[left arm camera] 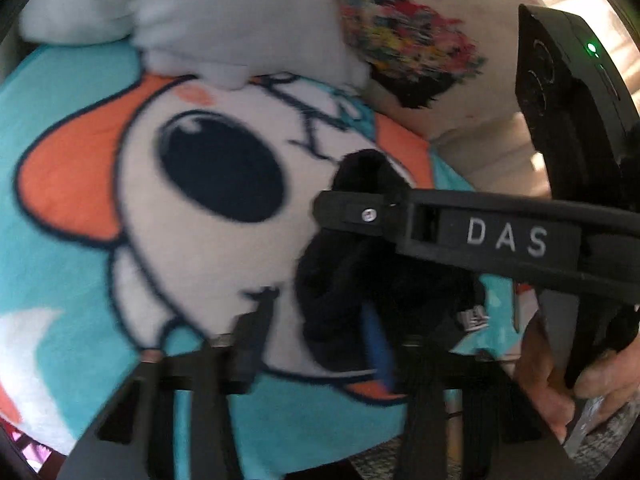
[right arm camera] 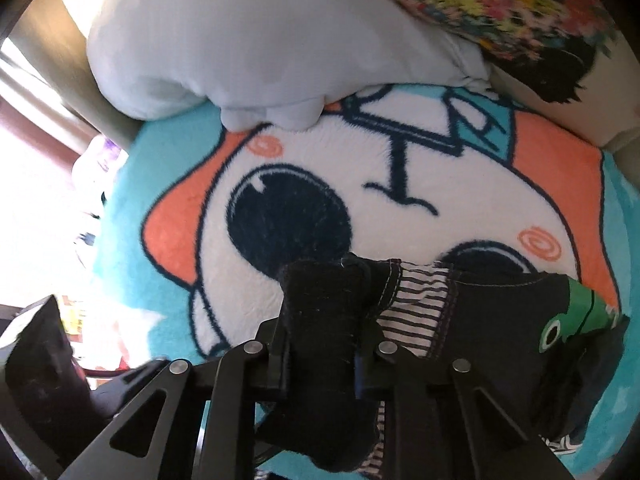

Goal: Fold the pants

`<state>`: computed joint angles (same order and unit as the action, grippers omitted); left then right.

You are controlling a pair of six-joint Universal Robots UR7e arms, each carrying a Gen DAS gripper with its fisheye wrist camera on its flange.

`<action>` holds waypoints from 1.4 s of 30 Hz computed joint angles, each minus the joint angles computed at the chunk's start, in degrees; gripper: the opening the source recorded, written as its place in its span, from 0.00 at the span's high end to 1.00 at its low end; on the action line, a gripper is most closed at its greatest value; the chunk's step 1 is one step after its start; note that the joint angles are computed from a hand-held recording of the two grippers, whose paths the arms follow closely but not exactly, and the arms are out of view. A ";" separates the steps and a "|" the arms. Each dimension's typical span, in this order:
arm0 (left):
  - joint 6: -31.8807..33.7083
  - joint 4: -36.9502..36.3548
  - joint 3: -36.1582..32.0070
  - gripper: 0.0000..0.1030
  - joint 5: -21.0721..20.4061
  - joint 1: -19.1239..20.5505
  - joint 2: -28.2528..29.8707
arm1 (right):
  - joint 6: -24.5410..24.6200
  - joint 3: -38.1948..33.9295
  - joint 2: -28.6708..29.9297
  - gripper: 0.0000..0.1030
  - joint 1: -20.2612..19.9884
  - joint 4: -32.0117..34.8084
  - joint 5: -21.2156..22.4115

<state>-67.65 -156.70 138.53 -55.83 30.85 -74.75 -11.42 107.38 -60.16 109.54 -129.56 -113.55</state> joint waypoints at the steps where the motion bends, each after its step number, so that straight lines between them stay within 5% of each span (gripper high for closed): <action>1: 0.26 0.12 -0.94 0.75 -0.14 -0.29 0.70 | -0.35 -0.51 -0.61 0.78 -0.47 0.66 0.90; 10: 7.66 -0.23 -16.36 0.75 -5.26 -0.17 15.80 | -3.75 -2.47 -10.42 0.78 -8.23 3.95 10.12; 16: 10.60 2.03 -24.28 0.74 -8.45 0.19 22.81 | -4.84 -4.94 -14.46 0.78 -17.16 4.20 11.04; 18: 10.09 1.44 -24.28 0.71 -8.73 0.17 23.00 | -5.41 -5.07 -15.06 0.72 -19.64 3.23 12.01; 20: 8.66 1.27 -24.12 0.70 -9.01 0.47 23.03 | -5.91 -5.08 -15.83 0.43 -21.54 2.00 11.34; 21: 7.66 0.90 -23.86 0.70 -9.08 0.90 23.00 | -5.84 -4.56 -16.83 0.37 -22.20 0.21 10.67; 26: 4.66 1.09 -23.99 0.70 -8.68 2.28 23.56 | -5.97 -2.67 -20.89 0.38 -23.45 -8.65 9.86; 32: 5.06 3.32 -26.88 0.70 -11.76 3.06 27.78 | -3.00 -6.46 -20.93 0.48 -28.18 8.86 33.43; 34: 4.87 3.96 -27.27 0.68 -12.11 3.10 28.93 | -1.41 -6.35 -19.61 0.48 -29.61 12.58 37.03; 39: 3.85 0.97 -25.20 0.68 -12.70 3.17 28.82 | 0.91 -2.78 -19.28 0.48 -31.13 8.31 28.93; 42: 3.88 -1.07 -24.03 0.68 -13.02 2.72 27.25 | 0.10 -0.66 -19.34 0.47 -30.72 2.10 19.69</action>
